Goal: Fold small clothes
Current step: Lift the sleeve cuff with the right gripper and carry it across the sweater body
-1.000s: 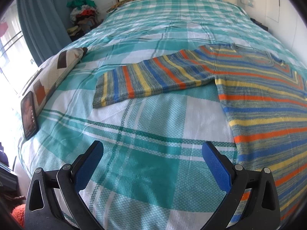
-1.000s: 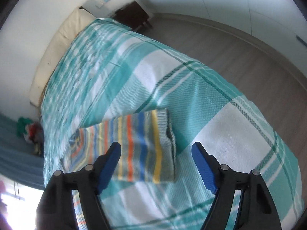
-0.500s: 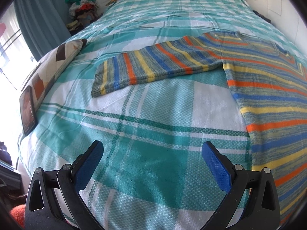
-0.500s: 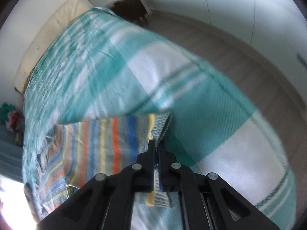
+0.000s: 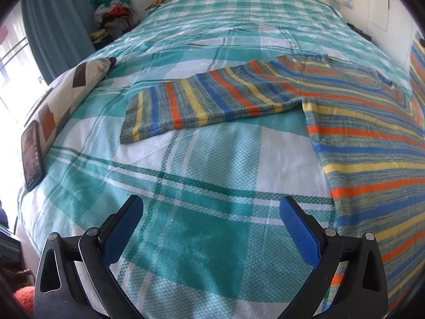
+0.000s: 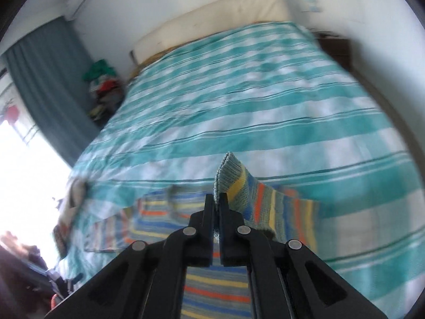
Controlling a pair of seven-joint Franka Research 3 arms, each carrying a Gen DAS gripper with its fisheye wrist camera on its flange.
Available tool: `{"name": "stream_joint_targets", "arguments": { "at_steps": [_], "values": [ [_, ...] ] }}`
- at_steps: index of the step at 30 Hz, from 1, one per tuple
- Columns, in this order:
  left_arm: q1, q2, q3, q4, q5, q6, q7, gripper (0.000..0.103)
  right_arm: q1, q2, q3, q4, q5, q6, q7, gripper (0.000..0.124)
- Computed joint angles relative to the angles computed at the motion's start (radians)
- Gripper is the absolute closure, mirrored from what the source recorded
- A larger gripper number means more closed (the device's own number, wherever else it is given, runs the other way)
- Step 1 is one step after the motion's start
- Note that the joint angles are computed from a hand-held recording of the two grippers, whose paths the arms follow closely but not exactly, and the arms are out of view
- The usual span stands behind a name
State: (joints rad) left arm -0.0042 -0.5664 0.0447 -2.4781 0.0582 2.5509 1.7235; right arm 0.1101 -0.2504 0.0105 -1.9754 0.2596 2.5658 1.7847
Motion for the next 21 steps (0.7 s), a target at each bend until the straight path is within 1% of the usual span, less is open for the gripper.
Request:
{"name": "stream_joint_targets", "arguments": {
  "at_steps": [1, 2, 3, 4, 5, 6, 8, 10, 11, 13, 14, 15, 16, 17, 18, 19, 21],
  "values": [
    [0.003, 0.002, 0.000, 0.002, 0.000, -0.004, -0.003, 0.001, 0.037, 0.023, -0.023, 0.007, 0.091, 0.008, -0.065, 0.111],
    [0.005, 0.004, 0.001, 0.004, -0.002, -0.008, -0.006, 0.001, 0.075, 0.062, -0.051, 0.033, 0.207, -0.019, -0.131, 0.090],
    [0.006, 0.005, 0.004, 0.005, -0.005, -0.009, -0.008, 0.001, 0.079, 0.067, -0.050, 0.024, 0.252, -0.018, -0.155, 0.082],
    [0.007, 0.004, 0.006, 0.005, -0.008, -0.009, -0.008, 0.001, 0.083, 0.062, -0.044, 0.004, 0.284, 0.010, -0.176, 0.077],
    [0.008, 0.004, 0.009, 0.005, -0.011, -0.008, -0.007, 0.001, 0.085, 0.046, -0.042, -0.024, 0.309, 0.047, -0.206, 0.077],
    [0.009, 0.003, 0.010, 0.003, -0.012, -0.006, -0.007, 0.001, 0.077, 0.029, -0.038, -0.044, 0.302, 0.058, -0.209, 0.077],
    [0.011, 0.005, 0.012, 0.002, -0.013, -0.007, -0.003, 0.001, 0.026, -0.009, -0.023, -0.076, 0.192, 0.032, -0.142, 0.077],
    [0.014, 0.009, 0.010, 0.002, -0.011, -0.010, 0.000, 0.001, -0.023, -0.011, -0.004, -0.062, 0.053, -0.040, -0.079, 0.079],
    [0.015, 0.011, 0.008, 0.002, -0.009, -0.012, 0.000, 0.001, -0.042, -0.015, 0.004, -0.063, -0.020, -0.093, -0.063, 0.083],
    [0.018, 0.013, 0.002, 0.002, -0.003, -0.014, -0.002, 0.001, -0.051, -0.018, 0.012, -0.074, -0.109, -0.163, -0.076, 0.085],
    [0.019, 0.011, -0.002, 0.000, 0.001, -0.013, -0.005, 0.001, -0.057, -0.019, 0.029, -0.088, -0.177, -0.188, -0.074, 0.085],
    [0.019, 0.009, -0.003, -0.001, 0.002, -0.011, -0.005, 0.001, -0.055, -0.030, 0.032, -0.112, -0.207, -0.200, -0.082, 0.085],
    [0.019, 0.004, -0.003, -0.004, 0.003, -0.008, -0.007, 0.001, -0.052, -0.051, 0.035, -0.149, -0.228, -0.201, -0.090, 0.081],
    [0.018, -0.001, -0.003, -0.008, 0.004, -0.005, -0.007, 0.001, -0.050, -0.072, 0.041, -0.185, -0.250, -0.195, -0.092, 0.071],
    [0.018, -0.004, -0.005, -0.011, 0.008, -0.002, -0.007, 0.001, -0.051, -0.094, 0.051, -0.229, -0.286, -0.193, -0.100, 0.068],
    [0.018, -0.003, -0.006, -0.013, 0.012, 0.000, -0.006, 0.001, -0.051, -0.103, 0.060, -0.247, -0.311, -0.198, -0.101, 0.066],
    [0.021, 0.005, -0.016, -0.015, 0.028, -0.002, -0.008, 0.001, -0.070, -0.110, 0.092, -0.286, -0.419, -0.229, -0.095, 0.066]
  ]
}}
